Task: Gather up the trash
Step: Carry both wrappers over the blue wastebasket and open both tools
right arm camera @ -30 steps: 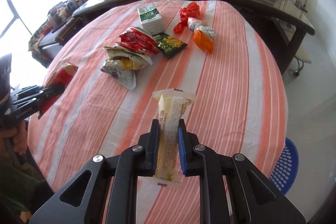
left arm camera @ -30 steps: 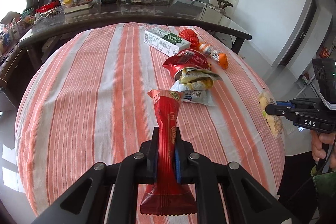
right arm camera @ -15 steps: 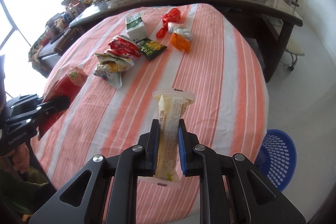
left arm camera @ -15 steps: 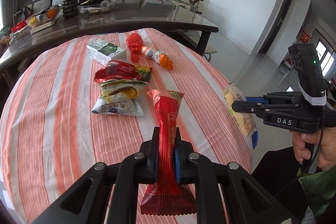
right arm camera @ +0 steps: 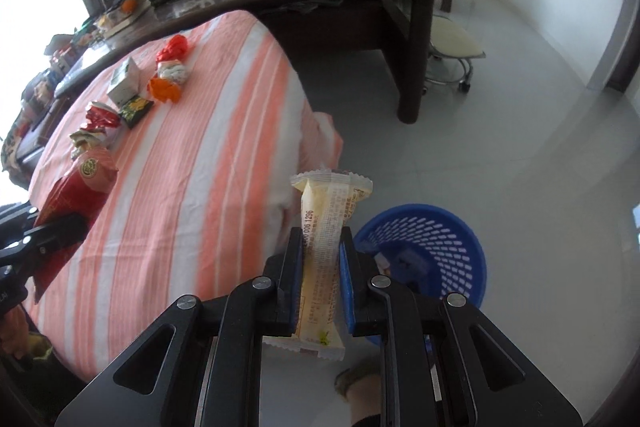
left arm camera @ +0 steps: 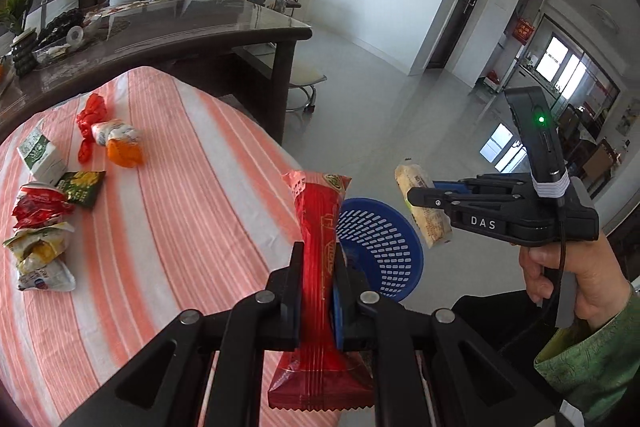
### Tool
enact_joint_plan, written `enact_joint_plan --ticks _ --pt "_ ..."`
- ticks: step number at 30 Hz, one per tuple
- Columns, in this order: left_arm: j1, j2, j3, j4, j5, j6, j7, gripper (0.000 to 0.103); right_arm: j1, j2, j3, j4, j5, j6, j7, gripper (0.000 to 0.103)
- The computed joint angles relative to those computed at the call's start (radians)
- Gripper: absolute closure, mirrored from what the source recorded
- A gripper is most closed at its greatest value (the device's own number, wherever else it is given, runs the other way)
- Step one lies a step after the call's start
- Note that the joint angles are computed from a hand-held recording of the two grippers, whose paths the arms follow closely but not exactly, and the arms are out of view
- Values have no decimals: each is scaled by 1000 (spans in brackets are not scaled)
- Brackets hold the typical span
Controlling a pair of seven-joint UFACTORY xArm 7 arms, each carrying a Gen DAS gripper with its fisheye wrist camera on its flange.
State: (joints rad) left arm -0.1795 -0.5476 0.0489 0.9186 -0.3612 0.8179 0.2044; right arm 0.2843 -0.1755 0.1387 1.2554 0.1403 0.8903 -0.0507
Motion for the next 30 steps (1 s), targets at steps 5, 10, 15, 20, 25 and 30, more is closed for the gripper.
enact_joint_plan --ticks 5,10,15,20,25,30 --pt "-62 119 -47 57 -56 -47 -21 92 -55 -10 -46 -51 -13 1 3 87" --pt "-96 233 -86 105 -86 -93 -34 92 -100 7 -80 -81 16 -10 -24 87" --pt "-111 331 -118 130 -103 -140 -58 92 -132 25 -99 -103 58 -32 -55 87" --pt "-116 425 -149 169 -86 -164 -80 92 -154 50 -111 -112 101 -47 -94 87" --pt "-120 499 -177 207 -54 -206 -96 78 -177 74 -122 -118 147 -50 -139 85" --pt "-114 545 -187 225 -34 -263 -156 38 -195 105 -122 -105 183 -54 -146 47"
